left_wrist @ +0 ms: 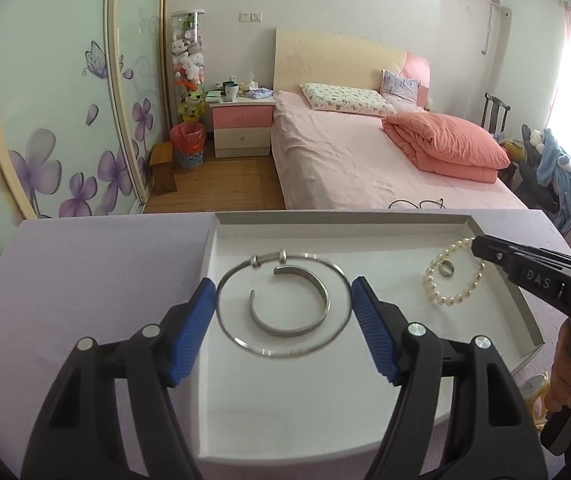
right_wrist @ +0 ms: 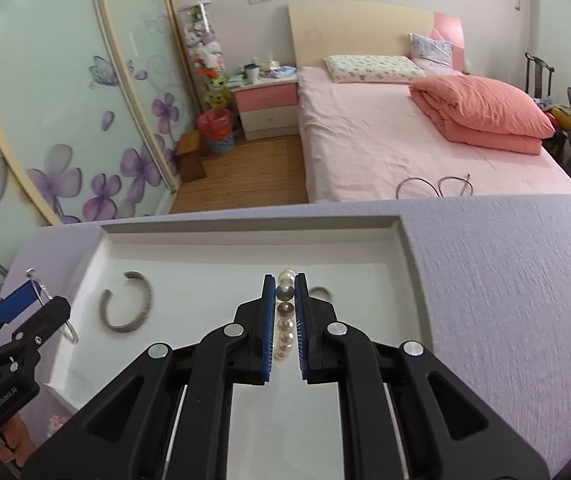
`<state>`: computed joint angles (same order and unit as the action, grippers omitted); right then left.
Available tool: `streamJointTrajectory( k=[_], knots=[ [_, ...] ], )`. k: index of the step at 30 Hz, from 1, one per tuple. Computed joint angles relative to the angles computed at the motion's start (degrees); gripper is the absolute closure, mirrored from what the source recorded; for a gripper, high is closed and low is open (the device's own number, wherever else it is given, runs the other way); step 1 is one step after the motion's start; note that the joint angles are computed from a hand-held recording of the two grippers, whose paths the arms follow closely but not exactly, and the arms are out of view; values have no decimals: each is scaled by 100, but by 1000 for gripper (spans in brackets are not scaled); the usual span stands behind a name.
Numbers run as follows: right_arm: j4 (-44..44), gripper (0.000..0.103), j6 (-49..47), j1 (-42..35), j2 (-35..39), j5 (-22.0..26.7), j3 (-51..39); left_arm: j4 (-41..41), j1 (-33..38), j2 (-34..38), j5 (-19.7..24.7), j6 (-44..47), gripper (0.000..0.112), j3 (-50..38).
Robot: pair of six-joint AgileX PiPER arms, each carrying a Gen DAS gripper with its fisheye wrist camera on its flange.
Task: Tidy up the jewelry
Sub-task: 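Carry the hoop and pearl bracelet into the tray and release both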
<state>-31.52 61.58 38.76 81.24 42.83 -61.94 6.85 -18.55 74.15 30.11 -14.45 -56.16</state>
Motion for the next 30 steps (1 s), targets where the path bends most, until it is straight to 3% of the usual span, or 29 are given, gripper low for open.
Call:
streamJointTrajectory(
  k=[2,4,7,13,19,21,30],
  knots=[
    [69,89,-24,-24,-54,17,45,-41,6,100,-25,60,43,-50],
    [15,75,41,-30,-155,39,143,16,-43,191,-50,-2,43,-82],
    [-133,67,116,-16,-234,99,190,60,-94,253,-91,-52,43,-76],
    [63,66,-3,-71,-382,-89,330,414,-230,512,-117,-422,43,-178],
    [-61,66,95,-27,-511,-109,497,147,-115,839,18,-299,42,-487],
    [-139,66,194,11,-556,-89,549,1,-72,922,53,-197,32,-613],
    [-386,66,456,268,-835,84,726,-309,108,703,84,101,28,-589]
  ],
)
